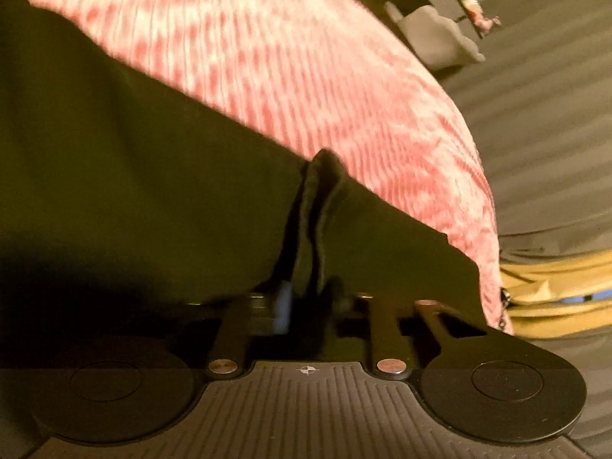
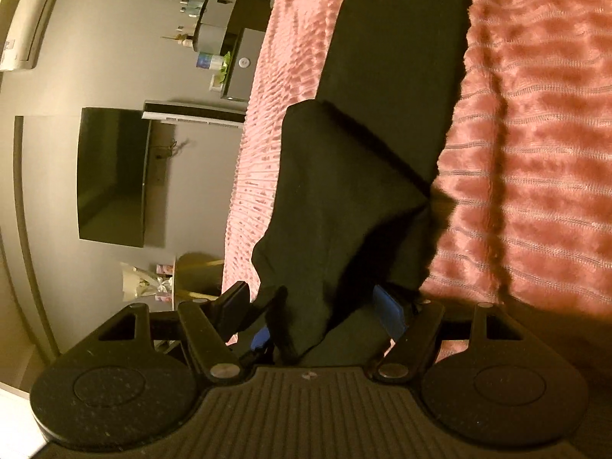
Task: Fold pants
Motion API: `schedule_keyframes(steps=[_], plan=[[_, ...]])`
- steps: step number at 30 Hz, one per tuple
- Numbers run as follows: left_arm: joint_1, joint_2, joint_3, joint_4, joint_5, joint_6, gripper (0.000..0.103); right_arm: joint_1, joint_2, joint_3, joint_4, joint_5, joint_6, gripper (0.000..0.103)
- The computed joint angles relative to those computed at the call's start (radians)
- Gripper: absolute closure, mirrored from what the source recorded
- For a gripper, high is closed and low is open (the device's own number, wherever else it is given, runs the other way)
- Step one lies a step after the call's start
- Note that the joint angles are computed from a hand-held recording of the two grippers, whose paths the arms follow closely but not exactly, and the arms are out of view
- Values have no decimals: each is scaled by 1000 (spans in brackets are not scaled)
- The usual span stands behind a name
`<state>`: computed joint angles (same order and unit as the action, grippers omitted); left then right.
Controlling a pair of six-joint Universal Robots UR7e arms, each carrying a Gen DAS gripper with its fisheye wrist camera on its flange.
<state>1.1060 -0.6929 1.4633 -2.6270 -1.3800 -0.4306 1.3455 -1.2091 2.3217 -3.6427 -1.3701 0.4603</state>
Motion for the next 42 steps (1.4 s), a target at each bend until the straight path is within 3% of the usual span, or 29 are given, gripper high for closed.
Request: schedule_keyframes(steps=[2,8,10,11,13,15,17,19,20,21,22,24,27,29,30,31,32,33,34,38,42], plan=[[-9,-10,26,-34,15,-34,88,-2,2,9,-20,5,7,31],[-34,-104,126,-153,62,9,90,-16,-13,35,-78,34,20,31],[-40,-153,167,-174,119,49,90,-21,-36,41,-77,39,0,31],[-42,-179,194,-187,150,79,90,-19,-52,39,-61,26,-31,33],[-25,-219,221,-145,147,82,87,-38,-91,18,50,57,-83,38],[-41,-244,267,-161,285,74,96,-48,-112,-2,125,53,-60,38],[-37,-263,305,-221,353,63,95,-86,-144,-13,216,142,-75,37],[-7,-287,310,-199,313,-12,84,-125,-197,-15,338,232,-143,25],[4,-296,311,-189,284,-28,79,-130,-222,-14,384,236,-173,22],[11,-300,309,-179,257,-20,63,-134,-251,-9,420,221,-204,21],[11,-296,303,-166,234,-6,40,-132,-272,3,416,183,-213,21],[5,-272,293,-178,179,23,19,-126,-300,37,339,82,-198,21],[2,-213,245,-166,127,42,16,-126,-304,69,176,-42,-144,23],[2,-178,211,-139,125,49,16,-139,-296,66,102,-81,-100,31],[-3,-163,201,-141,139,61,16,-143,-289,56,81,-101,-93,35],[-10,-151,187,-137,156,64,24,-140,-277,39,63,-138,-91,40],[-14,-148,186,-146,155,73,40,-140,-264,20,53,-169,-91,43],[-15,-149,180,-129,153,87,77,-141,-250,-5,52,-198,-87,47],[-24,-142,165,-93,193,89,88,-145,-236,-31,61,-218,-72,48],[-26,-126,157,-109,200,97,92,-168,-183,-108,67,-210,-20,59],[-38,-168,225,-241,216,111,94,-148,-142,-157,35,-212,-92,98]])
